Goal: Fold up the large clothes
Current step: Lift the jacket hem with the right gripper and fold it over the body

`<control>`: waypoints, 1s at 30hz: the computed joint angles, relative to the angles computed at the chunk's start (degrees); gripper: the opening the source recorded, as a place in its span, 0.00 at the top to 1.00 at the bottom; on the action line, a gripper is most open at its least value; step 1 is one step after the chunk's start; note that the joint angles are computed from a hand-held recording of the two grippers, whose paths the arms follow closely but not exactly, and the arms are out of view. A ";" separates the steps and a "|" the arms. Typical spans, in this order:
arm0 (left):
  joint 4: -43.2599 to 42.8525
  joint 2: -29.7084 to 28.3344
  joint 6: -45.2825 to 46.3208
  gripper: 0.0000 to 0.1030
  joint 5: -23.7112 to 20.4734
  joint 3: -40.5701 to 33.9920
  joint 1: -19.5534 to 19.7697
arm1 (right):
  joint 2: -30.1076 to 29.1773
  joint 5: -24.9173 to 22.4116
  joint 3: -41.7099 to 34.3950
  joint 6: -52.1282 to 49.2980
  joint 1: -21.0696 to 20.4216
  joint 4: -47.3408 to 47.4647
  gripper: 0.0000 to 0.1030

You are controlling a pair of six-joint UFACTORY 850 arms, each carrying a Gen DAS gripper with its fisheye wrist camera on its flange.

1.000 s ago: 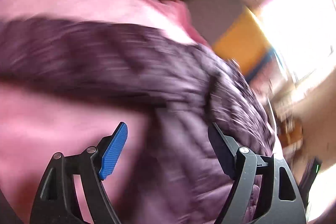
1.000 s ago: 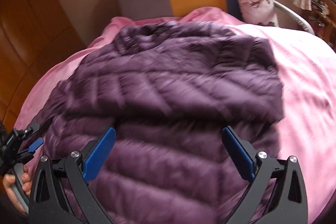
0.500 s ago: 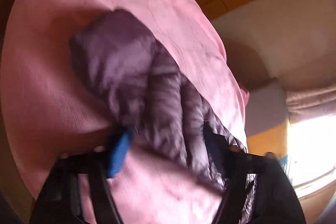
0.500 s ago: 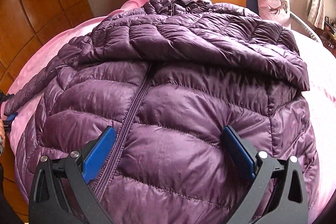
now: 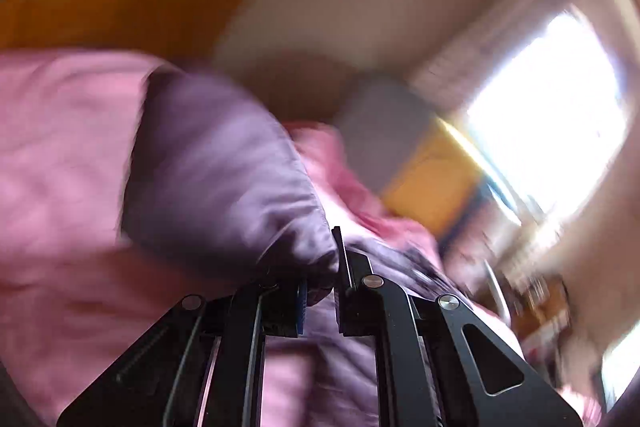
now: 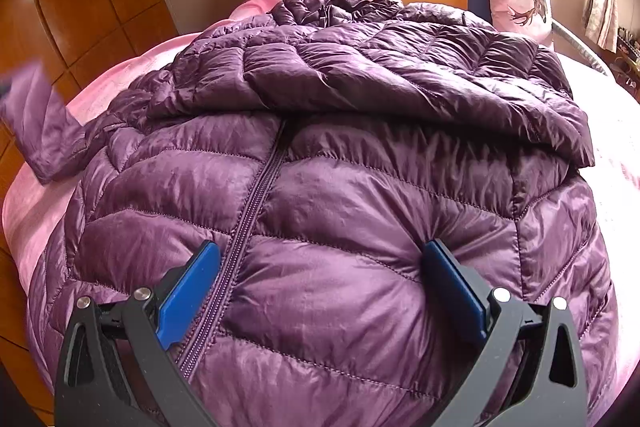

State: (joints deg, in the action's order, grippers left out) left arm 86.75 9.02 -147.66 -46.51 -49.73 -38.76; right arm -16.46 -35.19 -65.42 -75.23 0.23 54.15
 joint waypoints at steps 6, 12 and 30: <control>1.81 -16.91 14.08 0.73 16.60 -15.20 -1.03 | -0.83 -3.31 -0.84 -0.76 -1.31 2.08 0.02; -13.90 -25.17 30.36 0.22 24.15 -21.09 -1.63 | -1.99 -10.13 -2.95 0.89 -3.82 3.46 0.03; -0.89 -13.69 0.49 0.22 21.46 -3.33 -4.28 | -6.08 -12.71 -14.76 14.38 8.19 -5.23 0.87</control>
